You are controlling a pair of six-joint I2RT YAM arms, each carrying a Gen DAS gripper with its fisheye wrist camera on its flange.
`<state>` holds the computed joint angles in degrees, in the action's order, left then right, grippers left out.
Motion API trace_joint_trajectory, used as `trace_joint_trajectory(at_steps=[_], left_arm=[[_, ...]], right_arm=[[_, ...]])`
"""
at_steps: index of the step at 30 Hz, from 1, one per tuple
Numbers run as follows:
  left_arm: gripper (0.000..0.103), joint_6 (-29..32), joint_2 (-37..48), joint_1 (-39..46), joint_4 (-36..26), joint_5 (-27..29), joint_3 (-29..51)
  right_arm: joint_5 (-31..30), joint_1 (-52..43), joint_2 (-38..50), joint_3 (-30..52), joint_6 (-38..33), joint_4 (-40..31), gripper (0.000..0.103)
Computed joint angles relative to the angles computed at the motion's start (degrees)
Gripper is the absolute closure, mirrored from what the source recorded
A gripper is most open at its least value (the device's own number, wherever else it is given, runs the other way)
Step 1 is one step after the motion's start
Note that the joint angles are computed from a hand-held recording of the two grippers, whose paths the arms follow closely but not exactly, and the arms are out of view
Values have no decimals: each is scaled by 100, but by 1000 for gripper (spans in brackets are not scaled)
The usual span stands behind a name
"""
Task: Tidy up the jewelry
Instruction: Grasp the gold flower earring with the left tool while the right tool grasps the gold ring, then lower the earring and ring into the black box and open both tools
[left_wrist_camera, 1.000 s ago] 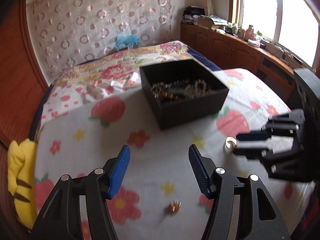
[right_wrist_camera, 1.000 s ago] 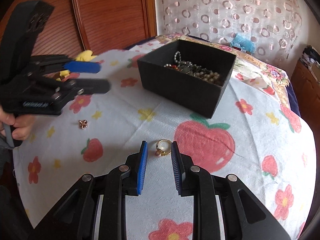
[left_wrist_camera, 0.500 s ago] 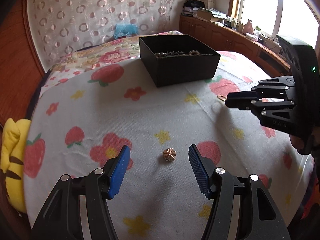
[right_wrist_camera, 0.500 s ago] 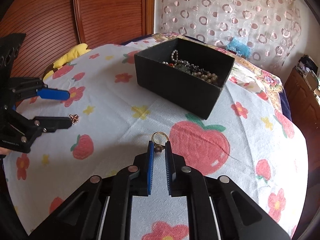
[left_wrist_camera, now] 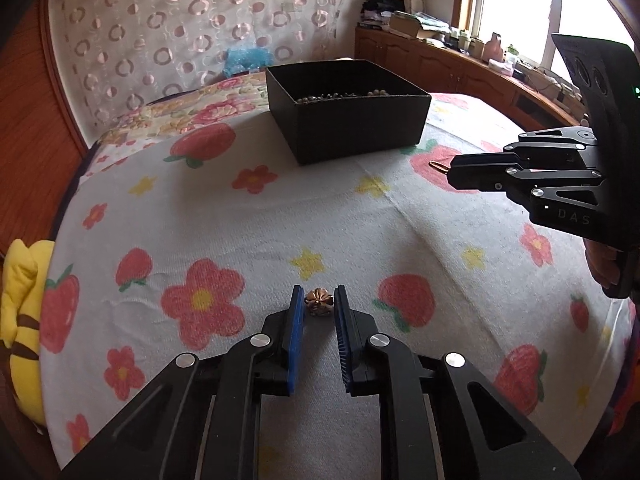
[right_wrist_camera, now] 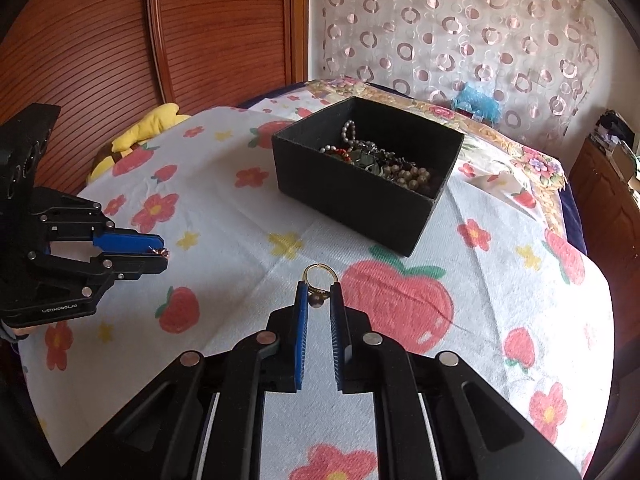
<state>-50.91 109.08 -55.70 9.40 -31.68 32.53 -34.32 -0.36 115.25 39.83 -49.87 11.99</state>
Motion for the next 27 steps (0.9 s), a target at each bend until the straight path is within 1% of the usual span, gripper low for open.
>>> trace_joint_trajectory(at_steps=[7,15,23,27], left_arm=[[89,79,-227,102,-159,-147,59],[89,518,-580,495,-301,-226,233],[89,867,-670,781,-325,-219,454],[89,1060,-716,929,-507,-247,645]], right_arm=[[-53,19,-109,224,229,-83,91],[-45,208,-171,845,858,-210,91],[88,356,320,1740,1382,-462,91],[233,515,673,2326,1652,-648,91]])
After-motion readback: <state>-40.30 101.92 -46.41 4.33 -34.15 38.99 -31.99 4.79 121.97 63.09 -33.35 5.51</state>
